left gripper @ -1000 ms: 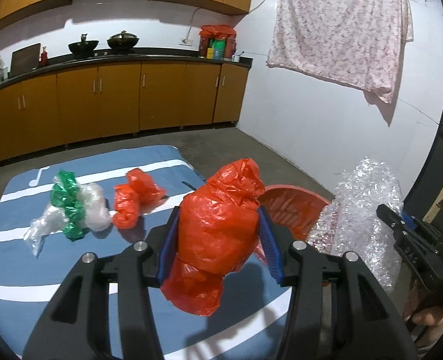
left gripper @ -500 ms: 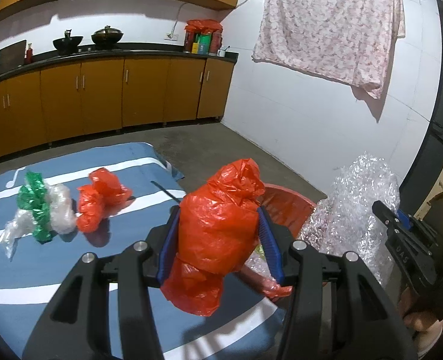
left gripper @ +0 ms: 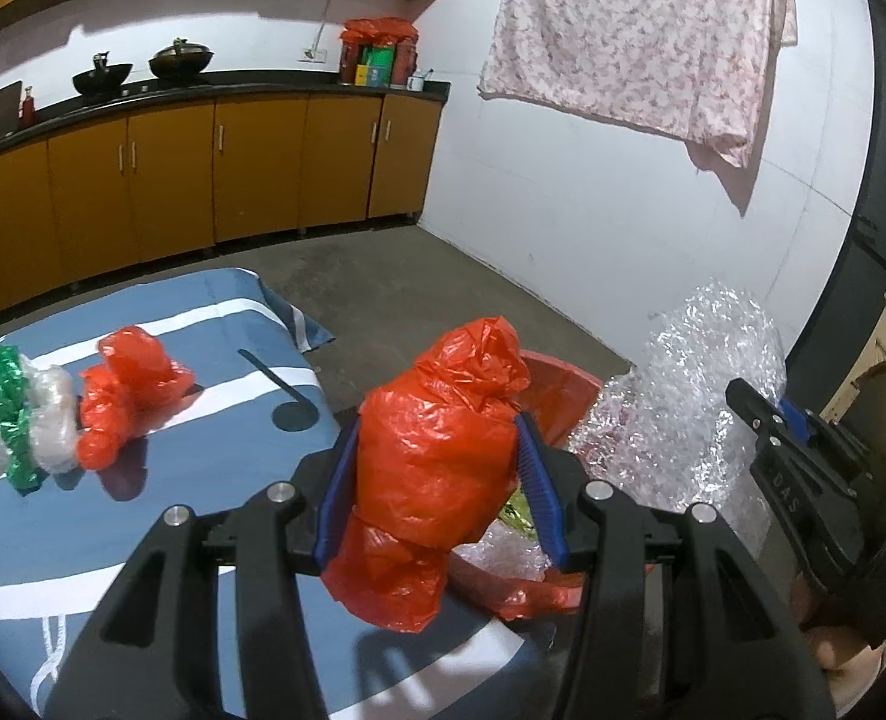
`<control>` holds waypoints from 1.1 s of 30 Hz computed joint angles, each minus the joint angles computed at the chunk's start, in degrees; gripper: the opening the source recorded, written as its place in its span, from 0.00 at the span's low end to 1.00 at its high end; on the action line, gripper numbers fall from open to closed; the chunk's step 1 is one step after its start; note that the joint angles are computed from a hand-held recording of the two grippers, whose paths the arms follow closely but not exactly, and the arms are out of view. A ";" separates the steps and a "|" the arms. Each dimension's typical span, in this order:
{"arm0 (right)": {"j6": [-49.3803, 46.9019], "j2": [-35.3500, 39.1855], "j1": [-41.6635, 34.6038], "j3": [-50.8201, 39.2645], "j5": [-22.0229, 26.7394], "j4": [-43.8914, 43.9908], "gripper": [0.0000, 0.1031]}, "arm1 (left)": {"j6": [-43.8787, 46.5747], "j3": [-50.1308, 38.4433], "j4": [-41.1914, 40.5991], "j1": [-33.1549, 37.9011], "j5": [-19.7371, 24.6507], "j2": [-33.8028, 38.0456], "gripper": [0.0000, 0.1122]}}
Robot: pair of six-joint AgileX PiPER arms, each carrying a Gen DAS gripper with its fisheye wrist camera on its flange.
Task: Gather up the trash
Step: 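Carry both items over the basket and open both tools to drop them, then move both tools back over the remaining bags on the table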
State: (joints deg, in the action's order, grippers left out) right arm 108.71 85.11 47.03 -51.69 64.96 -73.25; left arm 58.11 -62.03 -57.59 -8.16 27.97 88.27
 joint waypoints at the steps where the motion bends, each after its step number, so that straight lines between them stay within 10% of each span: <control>1: 0.20 0.04 -0.45 0.13 -0.32 -0.02 0.19 | -0.36 -0.39 0.26 -0.59 -0.28 0.61 0.44; 21: 2.17 4.82 -8.59 0.86 -7.79 -2.30 0.20 | -9.38 -11.36 9.57 -7.59 -1.61 14.78 0.47; 33: 5.40 2.64 -9.63 4.57 -13.51 -5.58 0.49 | -11.26 -12.94 10.70 -6.59 -1.02 16.32 0.60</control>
State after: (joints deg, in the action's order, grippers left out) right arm 114.11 87.75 37.40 -47.12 51.45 -78.83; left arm 46.85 -74.98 -46.89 -14.76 26.94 104.59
